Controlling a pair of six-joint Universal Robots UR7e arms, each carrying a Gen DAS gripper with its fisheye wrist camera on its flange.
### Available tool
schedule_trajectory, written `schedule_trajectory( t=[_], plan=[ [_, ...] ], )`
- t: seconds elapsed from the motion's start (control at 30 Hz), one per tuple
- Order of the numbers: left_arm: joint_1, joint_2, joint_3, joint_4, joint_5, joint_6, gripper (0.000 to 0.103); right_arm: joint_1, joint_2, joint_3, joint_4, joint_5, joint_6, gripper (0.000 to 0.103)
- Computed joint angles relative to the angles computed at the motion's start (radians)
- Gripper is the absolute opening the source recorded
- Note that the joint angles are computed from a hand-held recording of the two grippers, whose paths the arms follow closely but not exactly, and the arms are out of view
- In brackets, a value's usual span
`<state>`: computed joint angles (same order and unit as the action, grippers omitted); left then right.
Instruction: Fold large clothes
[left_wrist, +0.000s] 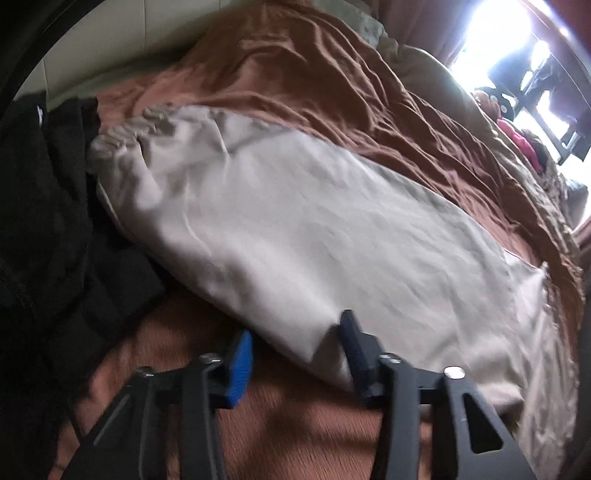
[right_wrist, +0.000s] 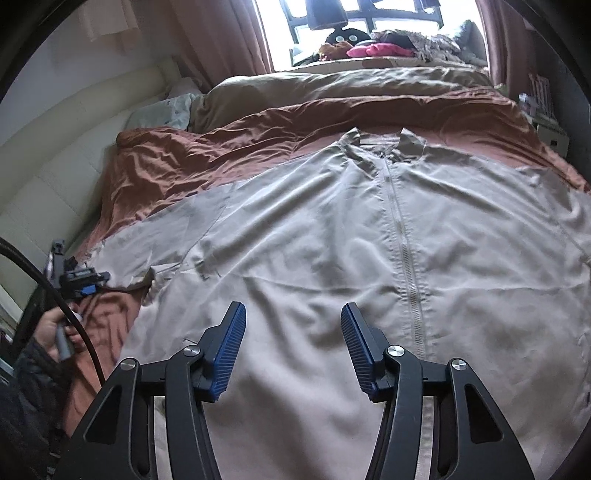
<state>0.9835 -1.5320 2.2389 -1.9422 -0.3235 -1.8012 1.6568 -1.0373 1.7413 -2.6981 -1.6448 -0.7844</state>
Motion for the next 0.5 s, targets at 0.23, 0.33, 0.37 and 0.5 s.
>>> schedule_trajectory(
  t=[0.23,0.33,0.37,0.5],
  plan=[
    [-0.058,-0.029,-0.045,0.219,0.067,-0.081,0.003,0.029,0.076,-0.084,0.102,0.003,0.072,0.030],
    [-0.113,-0.053,-0.056,0.245,0.111,-0.059,0.003,0.045,0.127,-0.131,0.167,0.015,0.118,0.029],
    [-0.135,-0.059,-0.077,0.308,0.127,-0.084,0.003,0.052,0.145,-0.147,0.183,0.016,0.132,0.026],
    [-0.185,-0.047,-0.144,0.417,0.181,-0.087,0.003,0.078,0.207,-0.204,0.237,0.048,0.168,0.025]
  ],
)
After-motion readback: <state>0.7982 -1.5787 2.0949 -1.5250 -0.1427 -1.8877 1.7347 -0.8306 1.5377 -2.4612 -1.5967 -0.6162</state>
